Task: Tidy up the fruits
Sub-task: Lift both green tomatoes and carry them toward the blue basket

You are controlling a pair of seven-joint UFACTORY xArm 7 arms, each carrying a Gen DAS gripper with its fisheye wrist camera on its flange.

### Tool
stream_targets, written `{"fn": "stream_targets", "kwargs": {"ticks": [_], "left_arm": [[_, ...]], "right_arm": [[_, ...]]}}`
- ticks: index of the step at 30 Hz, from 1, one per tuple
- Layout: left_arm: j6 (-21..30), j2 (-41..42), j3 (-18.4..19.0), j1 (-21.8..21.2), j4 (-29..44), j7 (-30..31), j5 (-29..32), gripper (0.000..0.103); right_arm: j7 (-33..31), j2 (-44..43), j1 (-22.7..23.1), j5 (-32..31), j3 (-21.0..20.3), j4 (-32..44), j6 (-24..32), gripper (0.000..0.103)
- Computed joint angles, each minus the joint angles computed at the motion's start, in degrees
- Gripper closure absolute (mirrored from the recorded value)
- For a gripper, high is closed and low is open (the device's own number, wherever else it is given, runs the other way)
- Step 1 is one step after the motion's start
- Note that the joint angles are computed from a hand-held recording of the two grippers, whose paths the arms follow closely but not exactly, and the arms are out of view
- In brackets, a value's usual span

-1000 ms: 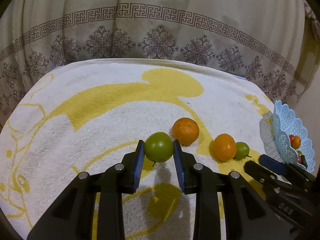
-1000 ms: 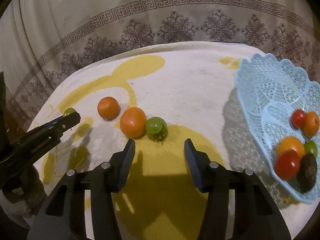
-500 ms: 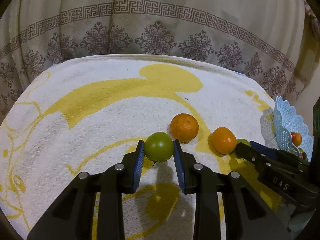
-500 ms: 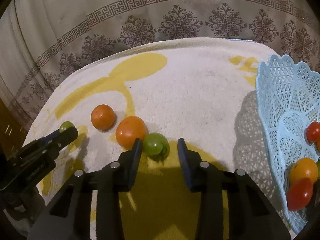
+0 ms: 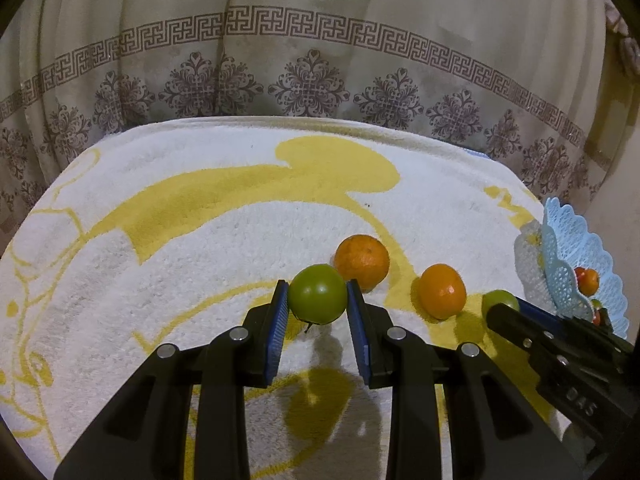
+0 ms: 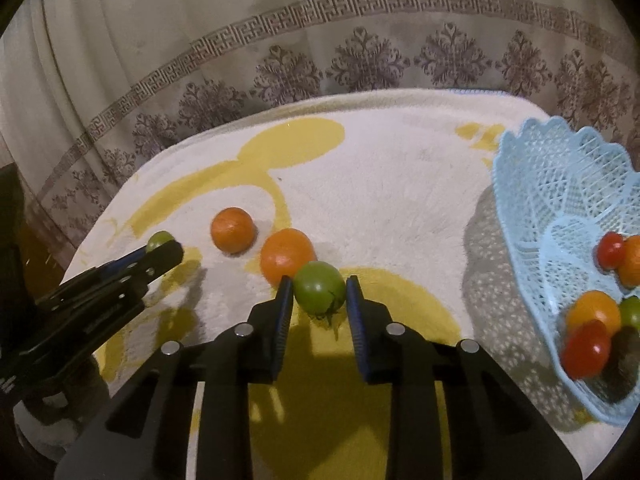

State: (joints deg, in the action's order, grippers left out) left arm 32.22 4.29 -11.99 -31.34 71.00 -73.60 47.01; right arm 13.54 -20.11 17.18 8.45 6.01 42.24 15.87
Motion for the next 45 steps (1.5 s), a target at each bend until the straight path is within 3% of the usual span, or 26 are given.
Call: {"fn": "stream_targets", "kwargs": {"ticks": [13, 27, 45], "left_arm": [[0.9, -1.3, -1.5, -1.1, 1.2, -1.9, 3.6, 0.074], [1.5, -1.0, -2.9, -3.7, 3.6, -2.1, 7.0, 0.074], [5.5, 3.3, -3.1, -10.3, 9.0, 1.3, 9.2, 0.073]], "right_arm": [[5.5, -9.8, -3.0, -4.0, 1.7, -3.8, 1.0, 0.075], [7.7, -18.8, -6.0, -5.1, 0.3, -8.2, 2.4, 0.075], [6.1, -29.3, -10.2, -3.7, -4.9, -16.3, 4.2, 0.075]]}}
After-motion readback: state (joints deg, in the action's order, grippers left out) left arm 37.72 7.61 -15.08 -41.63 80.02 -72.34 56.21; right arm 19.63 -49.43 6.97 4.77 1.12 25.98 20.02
